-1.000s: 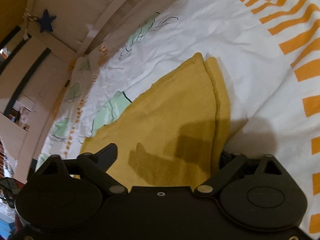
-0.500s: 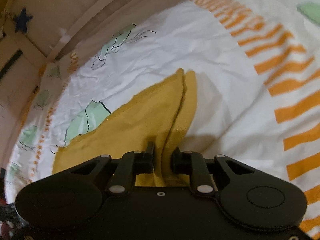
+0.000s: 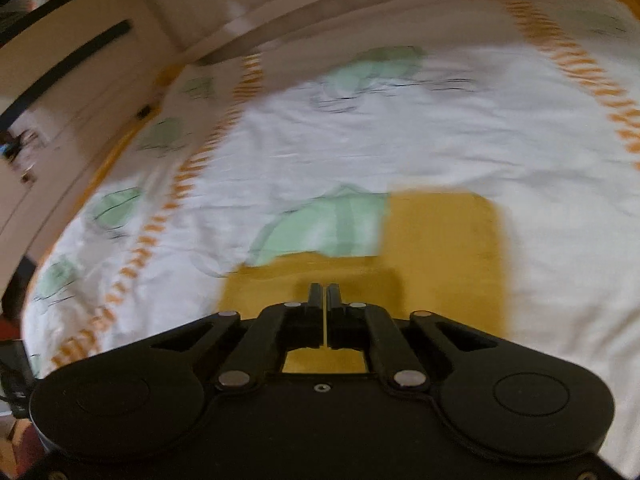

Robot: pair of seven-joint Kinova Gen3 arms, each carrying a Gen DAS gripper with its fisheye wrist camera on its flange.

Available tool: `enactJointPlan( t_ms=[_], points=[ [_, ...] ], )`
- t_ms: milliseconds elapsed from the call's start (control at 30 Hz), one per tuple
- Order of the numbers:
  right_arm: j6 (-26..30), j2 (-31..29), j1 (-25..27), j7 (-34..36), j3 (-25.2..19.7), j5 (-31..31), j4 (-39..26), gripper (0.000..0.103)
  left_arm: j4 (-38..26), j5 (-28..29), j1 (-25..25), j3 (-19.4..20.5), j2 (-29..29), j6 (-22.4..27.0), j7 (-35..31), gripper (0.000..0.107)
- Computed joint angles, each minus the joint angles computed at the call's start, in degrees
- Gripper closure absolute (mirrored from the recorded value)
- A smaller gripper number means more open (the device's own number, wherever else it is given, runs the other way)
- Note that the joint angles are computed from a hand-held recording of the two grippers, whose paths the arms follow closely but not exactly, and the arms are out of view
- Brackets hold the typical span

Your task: Fold small clothes

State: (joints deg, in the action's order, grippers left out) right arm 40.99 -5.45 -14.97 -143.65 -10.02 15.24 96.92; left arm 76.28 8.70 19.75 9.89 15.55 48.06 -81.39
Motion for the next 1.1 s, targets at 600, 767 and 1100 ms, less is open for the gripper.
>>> enactJointPlan(
  t_ms=[600,767,1100],
  points=[
    [22.9,4.8,-19.6,-21.3,-7.8,33.3,2.2,0.014,1.9,6.3,-2.7,1.6,-1.0,-1.6,-5.5,0.037],
    [34.6,6.1,-27.5,-25.8,-11.3,43.6,7.8,0.008,3.0,9.4,-2.3,2.7,-1.5,-2.9,-7.6,0.037],
    [33.9,6.1,-31.3,-19.1,-11.1,44.4,12.2,0.037,-3.2,15.1,-0.5,4.6,2.8,1.7,-8.5,0.037]
  ],
)
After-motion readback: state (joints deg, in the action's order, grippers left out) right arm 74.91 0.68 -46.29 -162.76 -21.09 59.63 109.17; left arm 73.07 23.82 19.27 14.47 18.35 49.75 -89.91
